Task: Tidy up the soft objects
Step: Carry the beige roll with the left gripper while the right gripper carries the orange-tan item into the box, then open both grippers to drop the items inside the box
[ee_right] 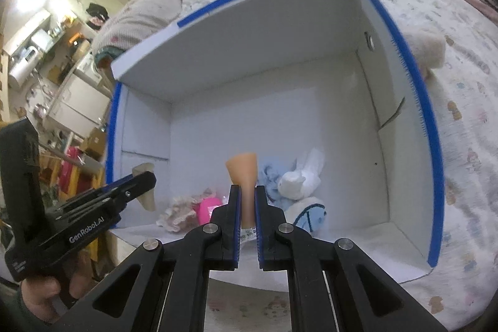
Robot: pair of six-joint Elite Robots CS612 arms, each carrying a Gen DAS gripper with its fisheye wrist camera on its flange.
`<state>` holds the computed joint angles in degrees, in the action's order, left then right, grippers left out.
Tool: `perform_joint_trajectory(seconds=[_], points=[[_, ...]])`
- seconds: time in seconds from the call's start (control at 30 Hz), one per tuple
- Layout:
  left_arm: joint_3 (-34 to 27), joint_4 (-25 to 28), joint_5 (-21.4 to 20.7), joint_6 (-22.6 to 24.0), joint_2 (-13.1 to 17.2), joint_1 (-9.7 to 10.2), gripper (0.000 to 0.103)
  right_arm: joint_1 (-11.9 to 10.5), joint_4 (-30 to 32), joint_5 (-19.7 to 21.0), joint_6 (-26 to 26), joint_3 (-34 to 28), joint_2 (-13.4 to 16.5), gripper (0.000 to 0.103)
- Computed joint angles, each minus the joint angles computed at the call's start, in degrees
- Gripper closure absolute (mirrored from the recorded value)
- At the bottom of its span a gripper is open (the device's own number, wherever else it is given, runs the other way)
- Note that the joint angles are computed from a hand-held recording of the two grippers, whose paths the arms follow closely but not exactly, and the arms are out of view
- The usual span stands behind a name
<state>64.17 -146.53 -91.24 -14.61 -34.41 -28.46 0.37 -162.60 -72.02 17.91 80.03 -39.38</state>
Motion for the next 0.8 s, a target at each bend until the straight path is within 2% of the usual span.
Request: perform_joint_trajectory(seconds=[0.1,0.2,0.33,0.6,0.67,0.73,0.8], points=[[-0.32,1.49,0.43,0.06,0.42,-0.13,0.089,0.82,3.49,-3.04,-1.93,-1.32,0.45,0.093],[-0.87,2.77,3.4,1.29,1.04,-0.57,0.088,1.07,5.44,-3.02,-2.46,-1.96,0.94,0.093],[-1.41,4.06,2.56,0.14,1.4,-0.33,0.088,1.04,6.87,-3.16,-2.09,-2.4,1.33,0.093],[-0.61,3.02,4.11,0.48,1.22,-0.67,0.082,0.73,6.38,-3.25,-0.55,-1.91,1.13,0.093],[-0.2,2.52,4.43,0.34,0.97,-0.74,0.075,0.57,5.7,-2.73,0.15,-1.64,1.02,0.092],[0.32,1.29,4.6,1.0,0.71,-0.88,0.073,0.44,5.37,-2.31,0.41,-1.38,0.87,0.091],[0.71,0.66,4.71,1.55,0.45,-0.93,0.066,0.29,5.1,-1.89,0.57,-1.16,0.78,0.083]])
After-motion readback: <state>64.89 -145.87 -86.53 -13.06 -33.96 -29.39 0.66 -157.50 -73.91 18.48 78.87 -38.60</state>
